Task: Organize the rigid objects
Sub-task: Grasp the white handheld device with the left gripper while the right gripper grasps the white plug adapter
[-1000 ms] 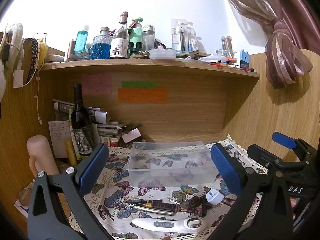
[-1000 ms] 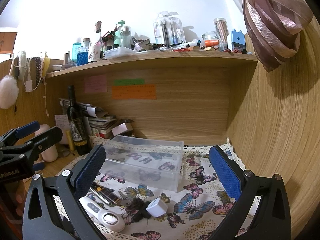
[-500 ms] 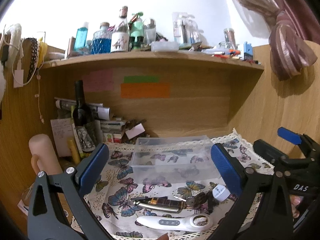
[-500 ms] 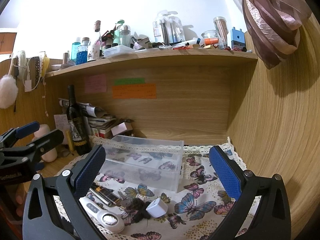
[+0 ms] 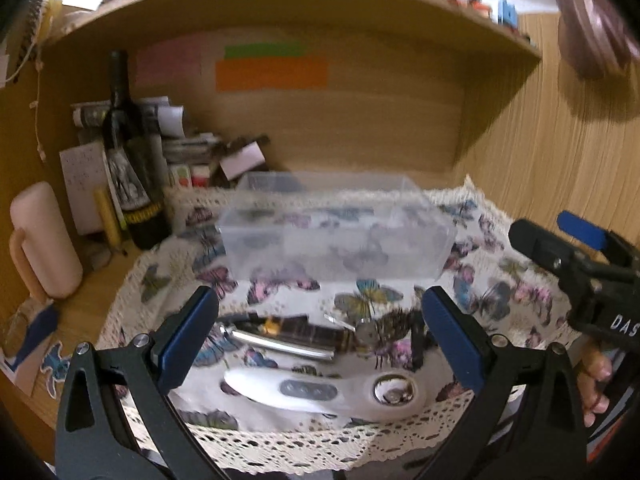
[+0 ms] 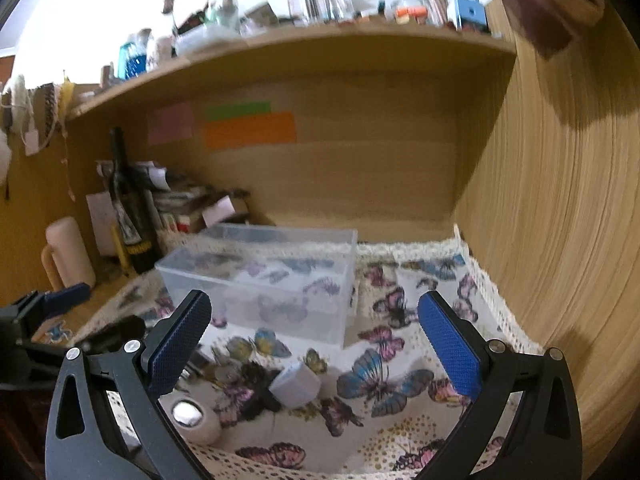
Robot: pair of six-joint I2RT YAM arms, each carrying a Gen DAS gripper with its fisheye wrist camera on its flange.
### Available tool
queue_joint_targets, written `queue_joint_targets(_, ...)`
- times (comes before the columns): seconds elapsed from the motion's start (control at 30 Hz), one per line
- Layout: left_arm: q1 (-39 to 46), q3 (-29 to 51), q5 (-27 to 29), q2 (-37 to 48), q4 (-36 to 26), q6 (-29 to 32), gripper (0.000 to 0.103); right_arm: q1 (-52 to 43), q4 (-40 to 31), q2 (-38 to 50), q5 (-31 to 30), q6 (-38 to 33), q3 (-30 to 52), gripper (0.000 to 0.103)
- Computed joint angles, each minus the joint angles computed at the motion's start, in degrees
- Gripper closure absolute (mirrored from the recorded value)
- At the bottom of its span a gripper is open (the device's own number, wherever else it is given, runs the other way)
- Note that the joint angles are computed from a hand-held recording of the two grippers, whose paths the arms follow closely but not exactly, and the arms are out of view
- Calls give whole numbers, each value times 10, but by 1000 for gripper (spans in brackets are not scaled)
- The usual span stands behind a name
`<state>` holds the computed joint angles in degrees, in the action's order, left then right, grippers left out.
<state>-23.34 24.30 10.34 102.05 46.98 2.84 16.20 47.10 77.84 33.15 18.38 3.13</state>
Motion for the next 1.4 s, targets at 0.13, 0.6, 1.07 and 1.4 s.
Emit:
queue_joint_targets(0.13, -22, 16, -32, 50, 6, -26, 0, -26, 38, 45, -26, -5, -3, 0)
queue_joint_targets(0.6, -42, 12, -98, 141, 53, -28, 0, -101, 98, 234, -159, 0, 54, 4)
queue_joint_targets(1.07, 53, 9, 6, 121, -22, -24, 0, -121, 74, 280, -208, -8, 89, 19)
queue_joint_targets(1.4, 4, 27, -31, 164, -7, -13, 24, -132, 5, 297, -240, 1, 126, 36)
